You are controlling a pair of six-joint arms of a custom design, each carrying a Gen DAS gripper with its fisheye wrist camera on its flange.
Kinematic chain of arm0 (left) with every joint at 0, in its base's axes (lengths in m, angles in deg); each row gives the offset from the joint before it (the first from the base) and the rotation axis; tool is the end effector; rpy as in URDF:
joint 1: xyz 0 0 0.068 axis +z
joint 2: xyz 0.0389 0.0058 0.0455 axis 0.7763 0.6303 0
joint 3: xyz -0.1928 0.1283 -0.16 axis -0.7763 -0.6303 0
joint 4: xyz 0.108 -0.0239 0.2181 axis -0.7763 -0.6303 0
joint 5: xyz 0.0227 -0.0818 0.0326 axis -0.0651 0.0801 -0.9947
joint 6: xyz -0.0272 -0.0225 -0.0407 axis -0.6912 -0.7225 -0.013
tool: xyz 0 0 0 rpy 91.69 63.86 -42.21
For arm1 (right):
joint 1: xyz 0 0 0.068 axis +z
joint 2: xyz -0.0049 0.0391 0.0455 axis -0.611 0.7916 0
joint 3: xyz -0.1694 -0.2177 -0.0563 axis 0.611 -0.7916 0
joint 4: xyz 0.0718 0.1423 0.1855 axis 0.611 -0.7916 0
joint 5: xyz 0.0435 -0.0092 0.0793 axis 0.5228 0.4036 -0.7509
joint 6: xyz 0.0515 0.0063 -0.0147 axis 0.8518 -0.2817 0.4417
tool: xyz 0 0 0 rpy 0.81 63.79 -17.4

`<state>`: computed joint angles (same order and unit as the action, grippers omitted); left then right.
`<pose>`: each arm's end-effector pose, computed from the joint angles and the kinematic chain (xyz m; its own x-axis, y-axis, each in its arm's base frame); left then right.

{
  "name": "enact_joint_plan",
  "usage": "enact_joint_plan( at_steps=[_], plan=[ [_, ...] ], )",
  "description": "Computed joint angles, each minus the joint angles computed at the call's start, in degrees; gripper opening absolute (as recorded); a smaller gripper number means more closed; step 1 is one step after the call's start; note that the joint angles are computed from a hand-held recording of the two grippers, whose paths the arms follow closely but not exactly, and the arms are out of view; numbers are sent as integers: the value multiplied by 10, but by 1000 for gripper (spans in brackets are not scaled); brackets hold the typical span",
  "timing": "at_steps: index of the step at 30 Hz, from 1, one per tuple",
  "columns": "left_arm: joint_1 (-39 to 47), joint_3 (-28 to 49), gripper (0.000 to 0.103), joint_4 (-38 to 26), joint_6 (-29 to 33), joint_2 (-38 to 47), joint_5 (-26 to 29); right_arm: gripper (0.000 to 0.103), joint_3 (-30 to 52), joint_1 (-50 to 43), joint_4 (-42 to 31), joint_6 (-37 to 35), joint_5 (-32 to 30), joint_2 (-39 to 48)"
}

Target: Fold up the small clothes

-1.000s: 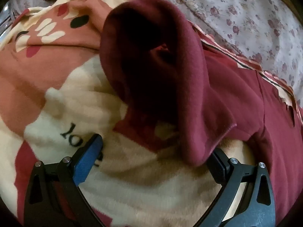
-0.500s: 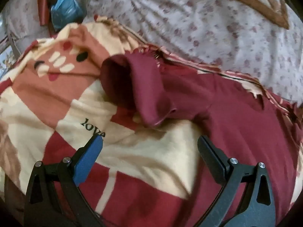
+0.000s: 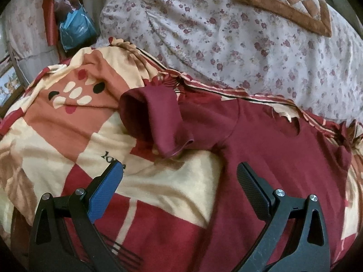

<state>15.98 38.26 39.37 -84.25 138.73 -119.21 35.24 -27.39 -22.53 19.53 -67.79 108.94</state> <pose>0.2739 -0.1657 0.1603 -0.6762 -0.3035 -0.6713 -0.4310 0.9020 0.0263 0.3262 0.0714 0.2105 -0.7012 -0.3464 -0.6231 -0.5341 0.8342 0.1374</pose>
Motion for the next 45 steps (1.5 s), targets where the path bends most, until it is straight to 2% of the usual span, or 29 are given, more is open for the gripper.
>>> enact_joint_plan(
  at_steps=[5,14,26,45],
  plan=[
    [11,-3,101,11,4,9,9,103,1,33,61,29,51,40],
    [29,18,101,20,16,49,24,103,-1,49,117,49,77,96],
    [46,23,101,42,28,78,40,103,27,65,126,64,88,154],
    [63,24,101,56,36,96,50,103,52,79,115,61,98,187]
  ],
)
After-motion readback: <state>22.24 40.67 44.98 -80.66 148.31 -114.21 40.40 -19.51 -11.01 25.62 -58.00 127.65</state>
